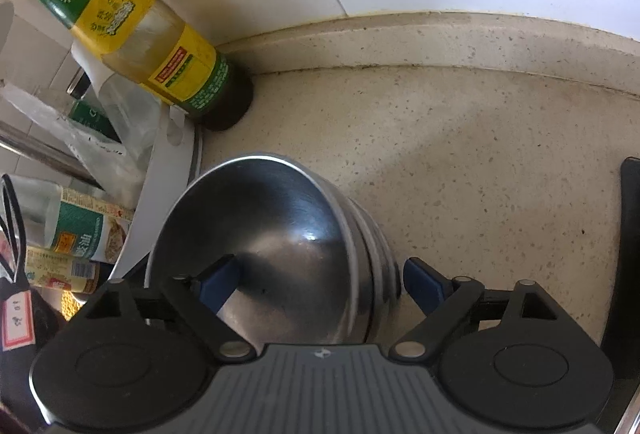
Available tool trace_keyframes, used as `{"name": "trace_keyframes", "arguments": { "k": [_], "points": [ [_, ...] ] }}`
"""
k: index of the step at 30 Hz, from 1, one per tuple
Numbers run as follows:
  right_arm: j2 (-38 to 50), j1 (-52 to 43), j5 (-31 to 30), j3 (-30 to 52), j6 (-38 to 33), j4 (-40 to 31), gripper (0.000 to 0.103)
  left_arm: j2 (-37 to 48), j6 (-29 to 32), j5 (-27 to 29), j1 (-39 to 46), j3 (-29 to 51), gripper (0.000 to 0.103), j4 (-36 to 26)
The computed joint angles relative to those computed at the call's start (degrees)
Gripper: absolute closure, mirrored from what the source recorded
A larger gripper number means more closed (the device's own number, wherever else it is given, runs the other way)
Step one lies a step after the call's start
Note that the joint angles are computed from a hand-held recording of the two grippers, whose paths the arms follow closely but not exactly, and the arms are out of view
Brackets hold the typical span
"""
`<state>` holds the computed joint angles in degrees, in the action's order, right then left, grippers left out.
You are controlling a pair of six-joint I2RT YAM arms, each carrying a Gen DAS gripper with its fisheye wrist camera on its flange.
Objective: Organize plates and bowls
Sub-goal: 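Carry the bowl stack over the plate stack on the grey towel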
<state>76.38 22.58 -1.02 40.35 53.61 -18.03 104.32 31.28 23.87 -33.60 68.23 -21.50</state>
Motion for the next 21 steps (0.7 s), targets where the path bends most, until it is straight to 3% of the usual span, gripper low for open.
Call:
{"name": "trace_keyframes", "arguments": {
  "k": [8, 21],
  "points": [
    [-0.30, 0.60, 0.54, -1.14, -3.04, 3.06, 0.000, -1.29, -1.92, -1.22, -1.49, -3.13, 0.001, 4.49],
    [-0.75, 0.38, 0.70, -0.62, -4.26, 3.23, 0.000, -2.43, -3.48, -2.17, -1.87, -2.55, 0.001, 3.41]
  ]
}}
